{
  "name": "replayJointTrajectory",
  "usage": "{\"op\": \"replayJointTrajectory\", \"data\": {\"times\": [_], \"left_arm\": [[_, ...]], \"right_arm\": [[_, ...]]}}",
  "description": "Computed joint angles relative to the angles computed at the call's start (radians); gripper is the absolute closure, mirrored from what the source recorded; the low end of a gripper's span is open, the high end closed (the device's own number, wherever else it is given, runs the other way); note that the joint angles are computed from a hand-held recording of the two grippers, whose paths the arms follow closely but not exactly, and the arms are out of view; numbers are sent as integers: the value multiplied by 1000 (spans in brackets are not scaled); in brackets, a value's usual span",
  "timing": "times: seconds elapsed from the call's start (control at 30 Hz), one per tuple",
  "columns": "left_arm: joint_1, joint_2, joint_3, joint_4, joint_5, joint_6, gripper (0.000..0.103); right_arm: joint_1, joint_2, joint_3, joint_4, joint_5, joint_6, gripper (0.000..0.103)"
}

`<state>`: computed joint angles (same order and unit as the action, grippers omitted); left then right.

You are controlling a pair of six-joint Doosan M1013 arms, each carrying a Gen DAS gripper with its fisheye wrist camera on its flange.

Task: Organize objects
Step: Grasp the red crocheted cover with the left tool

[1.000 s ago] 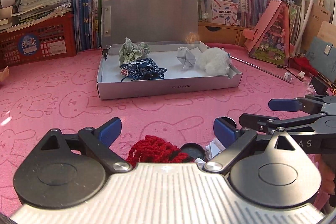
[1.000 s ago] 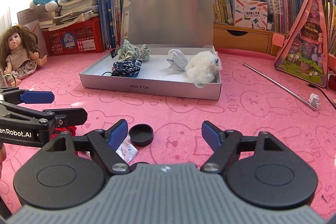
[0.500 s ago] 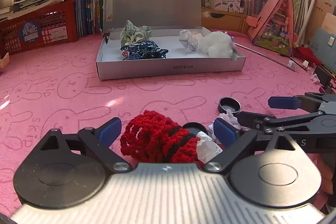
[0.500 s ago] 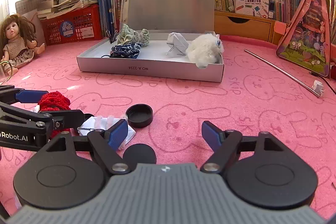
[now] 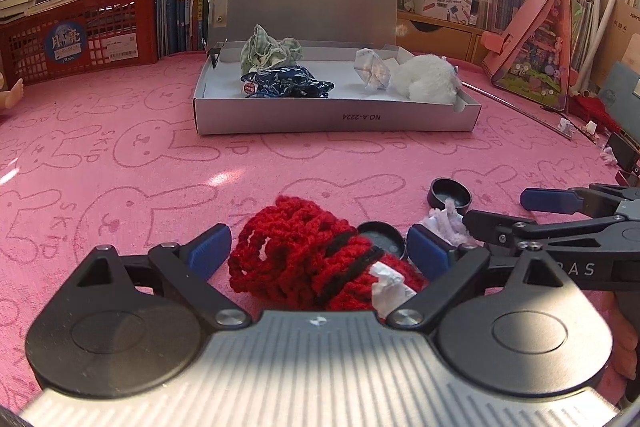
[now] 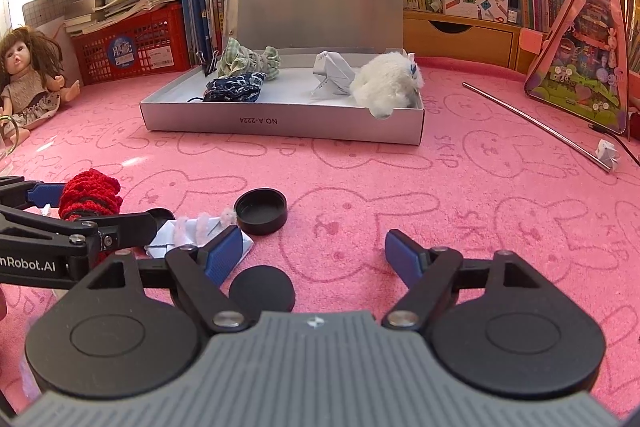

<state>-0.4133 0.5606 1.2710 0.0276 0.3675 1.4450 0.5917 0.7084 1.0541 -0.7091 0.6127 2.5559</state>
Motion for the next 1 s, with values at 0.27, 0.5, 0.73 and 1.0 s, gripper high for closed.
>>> {"op": "replayJointTrajectory", "data": {"times": [0.27,0.5,0.73,1.0], "left_arm": [[2,3,-3,39,-5,-37,6],[6,5,-7,38,-5,-43,7],[4,1,-1,65,-14,-68,8],[5,-7,10,-11,-33,-9,28]], "right_arm": [[3,4,-7,-5,16,-8,16],[6,8,-13,-9,27,-13,16],[7,8,-12,-15,30,-7,16],[7,8,-12,-16,29,-7,15]]}}
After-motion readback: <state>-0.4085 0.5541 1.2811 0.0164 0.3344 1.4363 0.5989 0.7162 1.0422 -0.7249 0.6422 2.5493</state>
